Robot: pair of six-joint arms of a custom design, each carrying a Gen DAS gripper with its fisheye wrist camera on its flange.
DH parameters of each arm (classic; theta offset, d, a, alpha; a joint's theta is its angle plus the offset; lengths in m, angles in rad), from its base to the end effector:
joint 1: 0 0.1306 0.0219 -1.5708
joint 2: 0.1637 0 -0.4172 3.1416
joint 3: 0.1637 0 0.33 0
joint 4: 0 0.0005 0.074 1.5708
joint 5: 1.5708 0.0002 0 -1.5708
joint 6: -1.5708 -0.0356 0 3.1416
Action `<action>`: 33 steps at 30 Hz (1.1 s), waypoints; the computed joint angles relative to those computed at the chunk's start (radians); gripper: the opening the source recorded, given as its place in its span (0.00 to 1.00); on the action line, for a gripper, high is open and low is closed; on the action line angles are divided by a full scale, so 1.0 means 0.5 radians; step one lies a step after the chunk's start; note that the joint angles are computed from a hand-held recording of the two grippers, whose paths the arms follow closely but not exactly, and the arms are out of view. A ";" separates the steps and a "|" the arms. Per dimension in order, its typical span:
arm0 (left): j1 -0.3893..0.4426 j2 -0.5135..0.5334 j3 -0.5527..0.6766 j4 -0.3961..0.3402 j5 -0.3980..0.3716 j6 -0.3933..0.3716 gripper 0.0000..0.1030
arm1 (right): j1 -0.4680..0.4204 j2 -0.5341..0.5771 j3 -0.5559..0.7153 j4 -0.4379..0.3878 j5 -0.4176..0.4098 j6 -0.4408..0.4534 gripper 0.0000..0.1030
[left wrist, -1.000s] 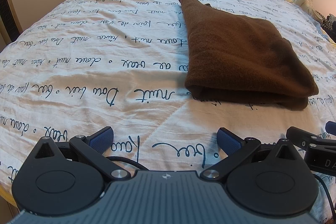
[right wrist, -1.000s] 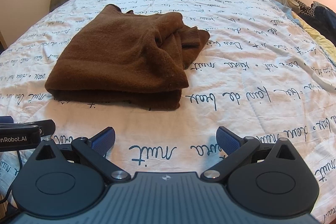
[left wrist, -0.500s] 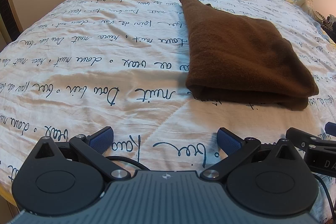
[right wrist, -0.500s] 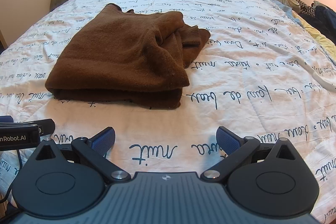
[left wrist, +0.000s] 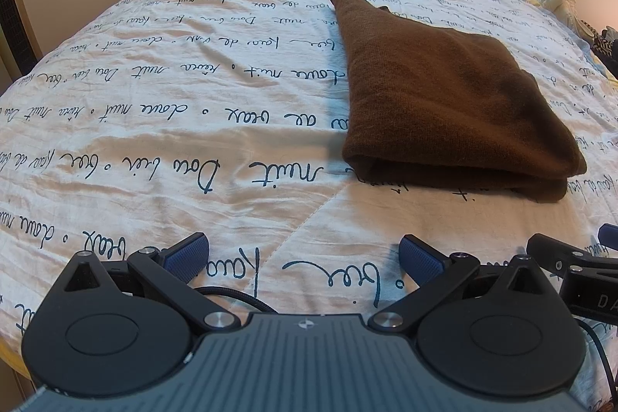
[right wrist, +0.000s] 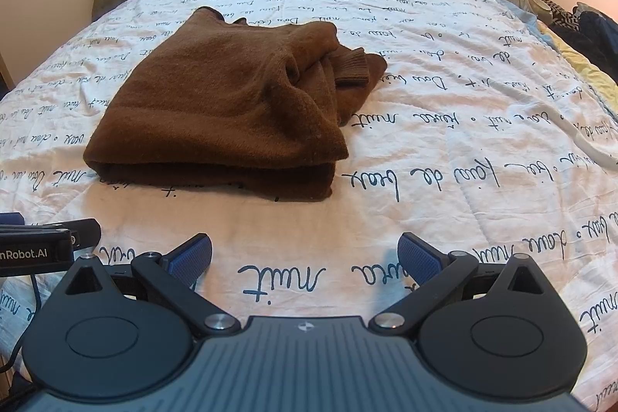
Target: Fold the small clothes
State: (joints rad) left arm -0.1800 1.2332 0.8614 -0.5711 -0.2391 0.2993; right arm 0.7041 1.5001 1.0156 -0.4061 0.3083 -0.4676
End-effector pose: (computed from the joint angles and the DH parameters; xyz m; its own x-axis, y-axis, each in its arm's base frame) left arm 0.3170 -0.0496 0.3336 -0.7717 -0.1507 -0.6178 -0.1993 0.9799 0.0099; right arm 0.3277 0.2635 0.3083 -0.7414 -0.0662 -0.6678 -0.1536 0.9854 0.0729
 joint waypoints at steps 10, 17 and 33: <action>0.002 -0.007 -0.012 0.000 0.002 0.003 1.00 | 0.001 -0.003 0.003 -0.005 0.000 0.007 1.00; 0.000 -0.005 -0.006 -0.006 0.001 0.004 1.00 | -0.003 -0.004 0.000 -0.002 -0.005 0.013 1.00; 0.004 -0.012 -0.004 -0.016 0.003 -0.009 1.00 | -0.008 -0.003 0.003 -0.003 -0.017 0.018 1.00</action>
State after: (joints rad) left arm -0.1781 1.2274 0.8592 -0.5791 -0.2379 0.2947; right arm 0.7004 1.4987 1.0170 -0.4075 0.3000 -0.4584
